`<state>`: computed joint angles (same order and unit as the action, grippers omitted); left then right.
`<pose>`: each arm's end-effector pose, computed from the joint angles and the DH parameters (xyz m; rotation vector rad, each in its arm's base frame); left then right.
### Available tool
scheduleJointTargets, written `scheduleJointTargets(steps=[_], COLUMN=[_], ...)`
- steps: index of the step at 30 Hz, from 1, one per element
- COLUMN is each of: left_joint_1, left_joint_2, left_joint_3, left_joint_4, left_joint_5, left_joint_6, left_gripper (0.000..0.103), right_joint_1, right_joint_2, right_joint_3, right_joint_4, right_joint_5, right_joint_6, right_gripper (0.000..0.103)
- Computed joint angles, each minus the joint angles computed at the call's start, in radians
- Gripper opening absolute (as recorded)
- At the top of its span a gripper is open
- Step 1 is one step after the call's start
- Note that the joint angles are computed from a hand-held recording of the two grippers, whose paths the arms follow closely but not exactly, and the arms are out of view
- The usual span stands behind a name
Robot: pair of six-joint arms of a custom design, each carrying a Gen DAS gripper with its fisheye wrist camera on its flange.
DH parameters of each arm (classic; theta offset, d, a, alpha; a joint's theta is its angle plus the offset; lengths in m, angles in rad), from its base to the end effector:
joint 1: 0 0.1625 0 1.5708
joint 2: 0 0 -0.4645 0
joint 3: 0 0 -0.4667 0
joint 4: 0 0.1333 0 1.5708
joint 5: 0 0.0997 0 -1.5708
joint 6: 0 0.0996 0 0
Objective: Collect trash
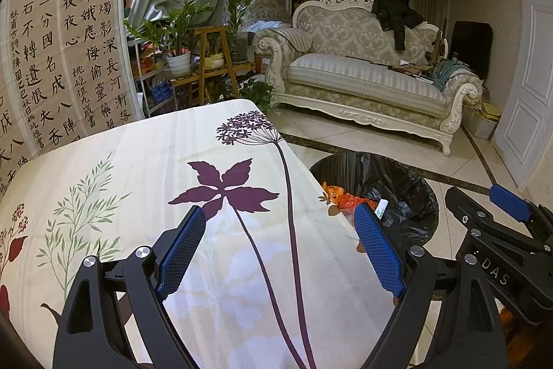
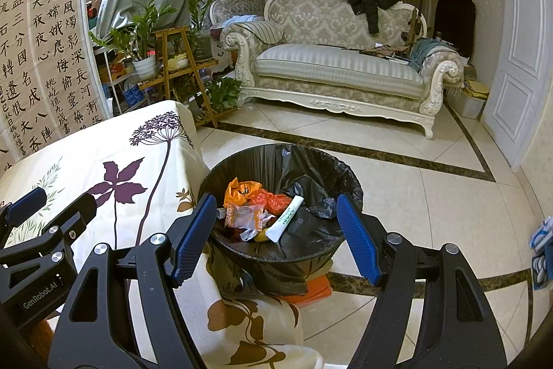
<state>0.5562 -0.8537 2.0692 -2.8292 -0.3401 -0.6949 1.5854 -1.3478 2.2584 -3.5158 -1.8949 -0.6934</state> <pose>-0.3630 -0.4932 0.0461 0.3027 2.0773 -1.1489 0.1092 -0.5195 0.2843 0.5923 -2.2151 1.1004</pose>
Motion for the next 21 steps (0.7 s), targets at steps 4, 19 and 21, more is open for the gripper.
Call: scheduleJointTargets(steps=[4, 19, 21], left_joint_1=[0.0, -0.004, -0.003], left_joint_2=[0.0, -0.001, 0.0], left_joint_3=[0.0, 0.003, 0.001], left_joint_4=[-0.005, 0.008, 0.01], left_joint_5=[-0.001, 0.003, 0.008], left_joint_6=[0.005, -0.007, -0.009], left_gripper=[0.085, 0.085, 0.085], right_joint_1=[0.002, 0.001, 0.002], right_joint_2=[0.002, 0.0, 0.001], right_joint_3=[-0.001, -0.001, -0.002], right_joint_4=[-0.001, 0.002, 0.001], right_joint_5=[-0.002, -0.003, -0.003], right_joint_6=[0.0, 0.001, 0.001], right_gripper=[0.07, 0.07, 0.07])
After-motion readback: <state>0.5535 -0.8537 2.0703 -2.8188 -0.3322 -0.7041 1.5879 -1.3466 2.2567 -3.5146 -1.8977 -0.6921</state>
